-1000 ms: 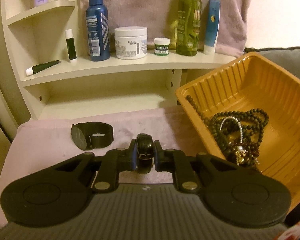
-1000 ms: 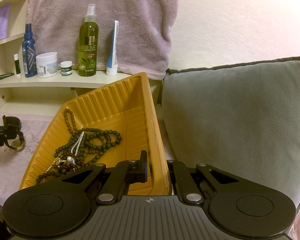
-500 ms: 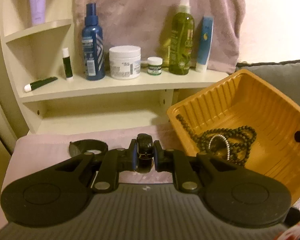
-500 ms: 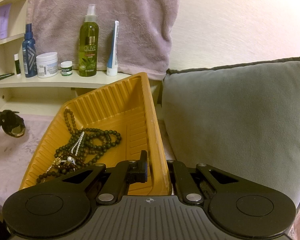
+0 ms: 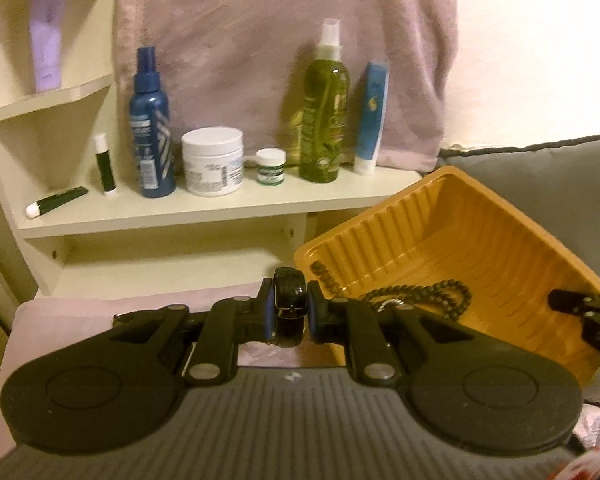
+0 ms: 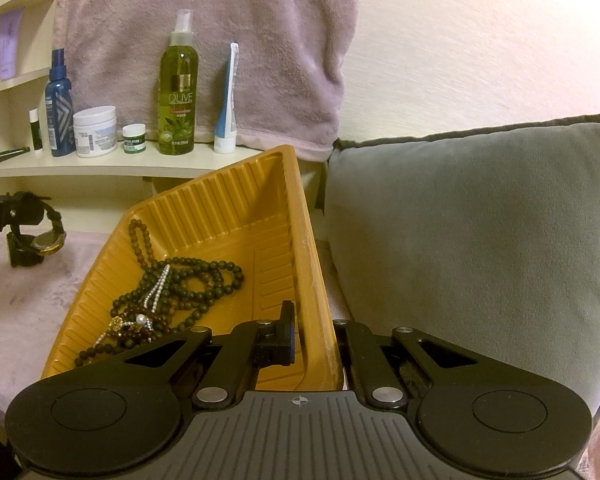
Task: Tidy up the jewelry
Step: 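Carry the gold-faced watch over the tray and open the left gripper, then reach the left gripper to the black mesh-strap watch and grasp it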
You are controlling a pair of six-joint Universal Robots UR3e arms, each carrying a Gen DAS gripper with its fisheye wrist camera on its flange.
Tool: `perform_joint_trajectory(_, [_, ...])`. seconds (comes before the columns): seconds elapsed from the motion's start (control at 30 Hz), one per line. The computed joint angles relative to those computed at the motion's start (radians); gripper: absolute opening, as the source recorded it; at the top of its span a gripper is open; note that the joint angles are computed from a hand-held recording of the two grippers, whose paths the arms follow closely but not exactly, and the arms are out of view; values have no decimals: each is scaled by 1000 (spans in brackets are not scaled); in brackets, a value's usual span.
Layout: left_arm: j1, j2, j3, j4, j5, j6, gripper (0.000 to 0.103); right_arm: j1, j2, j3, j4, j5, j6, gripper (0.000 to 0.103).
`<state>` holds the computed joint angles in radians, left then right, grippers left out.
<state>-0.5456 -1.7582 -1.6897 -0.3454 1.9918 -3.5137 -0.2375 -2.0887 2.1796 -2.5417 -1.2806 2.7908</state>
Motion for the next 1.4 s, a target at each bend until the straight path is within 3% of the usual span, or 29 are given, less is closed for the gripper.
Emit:
perform_joint_trajectory(0.8, [-49,-170,196,0,-235,25,14,-4,1,-8,14,7,4,6])
perform_joint_trajectory(1.07, [-58,-196,198,2,-265,49,15,-8,0,-7,16,11,3,6])
perform_joint_trajectory(1.1, [-58,-193,191,9,-267,50,23,-7,0,-7,15,9,3,6])
perform_joint_trajectory(1.13, [-61,-189,185,14,-257,50,27,-7,1,-6,13,8,2,6])
perform_joint_trajectory(1.4, [-30,-96,71,41,-176,31,27,-7,-2,-5,14,10,1,6])
